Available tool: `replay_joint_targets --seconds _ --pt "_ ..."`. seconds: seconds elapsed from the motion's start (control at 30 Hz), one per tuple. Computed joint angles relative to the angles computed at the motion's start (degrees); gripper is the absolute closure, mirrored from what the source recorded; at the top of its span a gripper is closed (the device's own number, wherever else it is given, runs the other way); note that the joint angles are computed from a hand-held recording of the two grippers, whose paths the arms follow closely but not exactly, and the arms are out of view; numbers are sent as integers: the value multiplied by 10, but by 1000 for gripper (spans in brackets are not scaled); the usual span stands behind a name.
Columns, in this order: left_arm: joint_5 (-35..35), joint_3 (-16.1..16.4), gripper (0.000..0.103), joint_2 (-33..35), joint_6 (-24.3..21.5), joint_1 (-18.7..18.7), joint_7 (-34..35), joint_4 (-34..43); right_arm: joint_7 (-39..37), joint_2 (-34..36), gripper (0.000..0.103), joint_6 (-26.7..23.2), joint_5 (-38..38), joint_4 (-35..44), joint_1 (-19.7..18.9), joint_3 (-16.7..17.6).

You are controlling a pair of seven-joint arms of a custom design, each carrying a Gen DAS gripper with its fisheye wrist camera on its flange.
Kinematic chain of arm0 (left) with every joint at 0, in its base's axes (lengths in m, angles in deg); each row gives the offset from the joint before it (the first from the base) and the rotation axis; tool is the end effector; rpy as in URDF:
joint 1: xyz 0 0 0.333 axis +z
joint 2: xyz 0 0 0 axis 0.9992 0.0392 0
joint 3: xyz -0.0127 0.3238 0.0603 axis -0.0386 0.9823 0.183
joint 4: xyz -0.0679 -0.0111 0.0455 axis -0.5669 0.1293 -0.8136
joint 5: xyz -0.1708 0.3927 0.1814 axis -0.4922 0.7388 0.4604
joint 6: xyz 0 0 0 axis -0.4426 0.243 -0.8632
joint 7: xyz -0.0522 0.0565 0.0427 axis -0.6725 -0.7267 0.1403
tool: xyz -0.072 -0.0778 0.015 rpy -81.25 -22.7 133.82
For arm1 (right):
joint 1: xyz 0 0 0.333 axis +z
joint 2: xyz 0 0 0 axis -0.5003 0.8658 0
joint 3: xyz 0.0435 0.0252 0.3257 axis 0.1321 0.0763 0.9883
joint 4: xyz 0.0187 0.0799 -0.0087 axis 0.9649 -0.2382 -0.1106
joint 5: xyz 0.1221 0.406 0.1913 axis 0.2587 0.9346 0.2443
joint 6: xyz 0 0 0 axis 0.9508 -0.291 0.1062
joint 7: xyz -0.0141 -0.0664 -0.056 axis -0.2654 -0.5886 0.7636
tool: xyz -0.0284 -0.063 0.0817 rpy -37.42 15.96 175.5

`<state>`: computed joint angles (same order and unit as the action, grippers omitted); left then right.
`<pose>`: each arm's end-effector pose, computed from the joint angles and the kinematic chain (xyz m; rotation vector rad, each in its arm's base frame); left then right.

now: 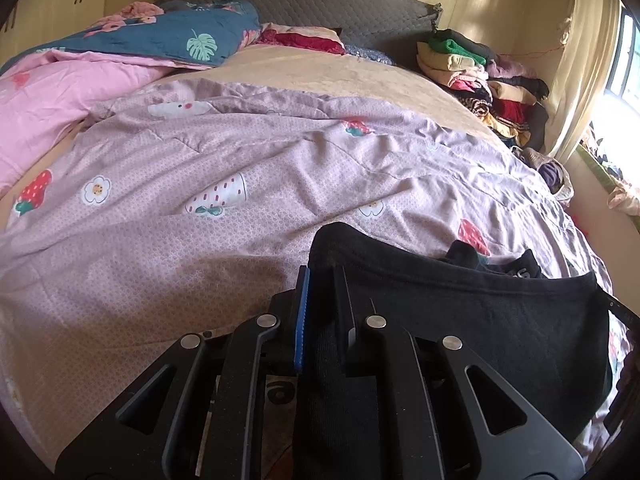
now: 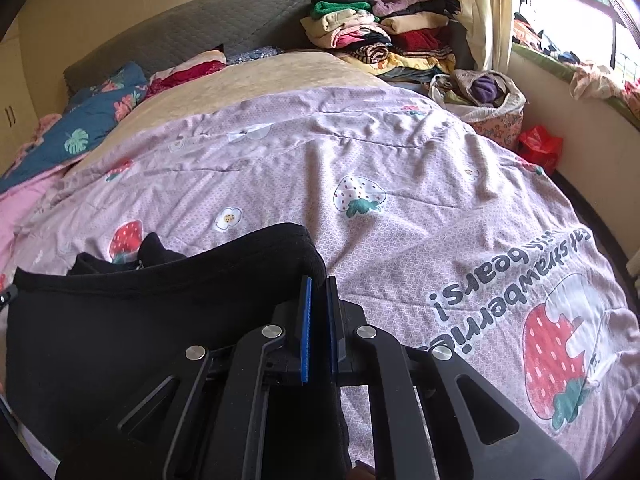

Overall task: Fold small clothes
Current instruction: 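Lower the held hem onto the collar with both grippers, then open both grippers to release the folded hem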

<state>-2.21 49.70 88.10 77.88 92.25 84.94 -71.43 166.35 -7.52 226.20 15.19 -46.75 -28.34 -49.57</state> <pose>0.7202 -0.0072 0.5227 -1.9121 1.6850 -0.9153 0.6707 -0.0185 0.5052 -1.6752 1.8425 -0.6848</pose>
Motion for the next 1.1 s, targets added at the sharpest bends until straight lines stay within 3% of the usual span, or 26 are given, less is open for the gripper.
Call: replay_joint_targets --seconds 0.23,0.3,0.4,0.43,0.5,0.6,0.67,0.83,1.1 --pt "12 3 96 -7 -1 -1 -9 -6 15 -10 96 -6 -3 -9 -2 -2" --pt "10 3 91 -13 -2 0 -7 -13 21 -16 92 -9 -2 -15 -4 -4" --pt "3 3 79 -22 -2 1 -2 -22 0 -28 89 -19 38 -26 -7 -6" --pt "2 3 75 -25 -1 0 -1 -25 -13 -34 86 -22 57 -31 -7 -8" --pt "-4 4 67 -35 -2 0 2 -35 -39 -48 68 -26 93 -45 -7 -11" --pt "-20 4 57 -52 7 0 16 -53 -64 -73 61 -29 129 -69 -5 -18" --pt "-32 5 45 -62 7 -1 28 -61 -87 -89 52 -39 168 -83 0 -26" --pt "-86 12 22 -97 8 -8 71 -90 -155 -123 42 -71 246 -106 14 -42" --pt "-139 31 20 -134 -28 -17 105 -124 -195 -164 39 -87 242 -142 26 -40"
